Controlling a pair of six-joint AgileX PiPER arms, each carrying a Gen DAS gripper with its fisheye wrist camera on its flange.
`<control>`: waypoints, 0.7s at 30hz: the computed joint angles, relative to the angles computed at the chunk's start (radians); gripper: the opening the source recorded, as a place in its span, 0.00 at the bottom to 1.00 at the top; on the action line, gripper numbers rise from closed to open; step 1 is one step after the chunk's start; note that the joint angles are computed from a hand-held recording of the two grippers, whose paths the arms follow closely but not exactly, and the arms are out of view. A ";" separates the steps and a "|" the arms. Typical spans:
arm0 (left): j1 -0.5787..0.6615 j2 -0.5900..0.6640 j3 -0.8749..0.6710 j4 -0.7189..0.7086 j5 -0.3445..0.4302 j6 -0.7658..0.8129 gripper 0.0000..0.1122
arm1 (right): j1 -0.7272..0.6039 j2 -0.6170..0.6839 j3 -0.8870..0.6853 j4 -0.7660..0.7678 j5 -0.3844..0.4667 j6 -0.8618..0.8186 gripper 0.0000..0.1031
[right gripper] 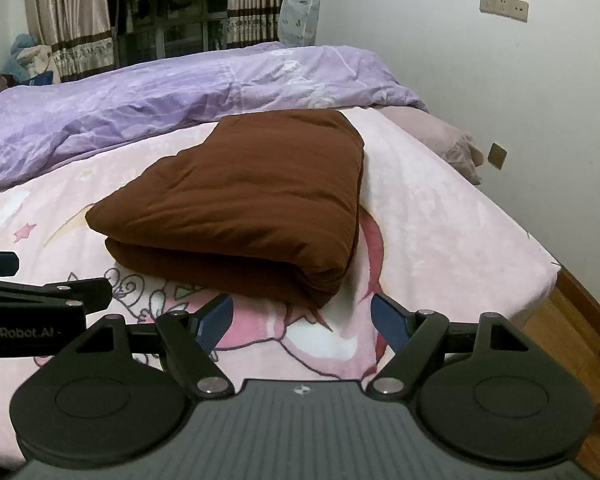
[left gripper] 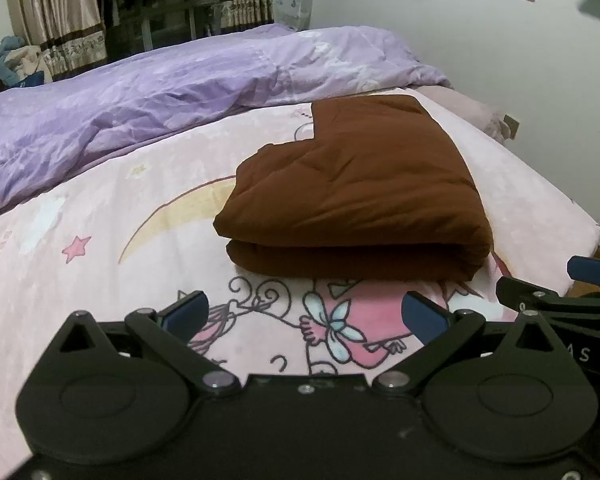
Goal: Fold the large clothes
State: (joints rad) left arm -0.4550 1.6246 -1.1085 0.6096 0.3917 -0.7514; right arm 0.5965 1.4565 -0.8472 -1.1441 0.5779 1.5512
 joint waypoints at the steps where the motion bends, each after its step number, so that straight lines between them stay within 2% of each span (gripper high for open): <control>1: 0.000 -0.002 0.003 0.001 -0.002 0.000 0.92 | 0.004 -0.001 0.001 -0.005 0.004 0.009 0.89; 21: 0.001 0.007 -0.010 -0.013 0.010 -0.006 0.92 | 0.025 -0.018 0.001 0.012 0.027 -0.002 0.89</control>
State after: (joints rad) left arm -0.4537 1.6319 -1.1186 0.5968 0.4018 -0.7573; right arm 0.6211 1.4384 -0.8459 -1.1325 0.6052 1.5490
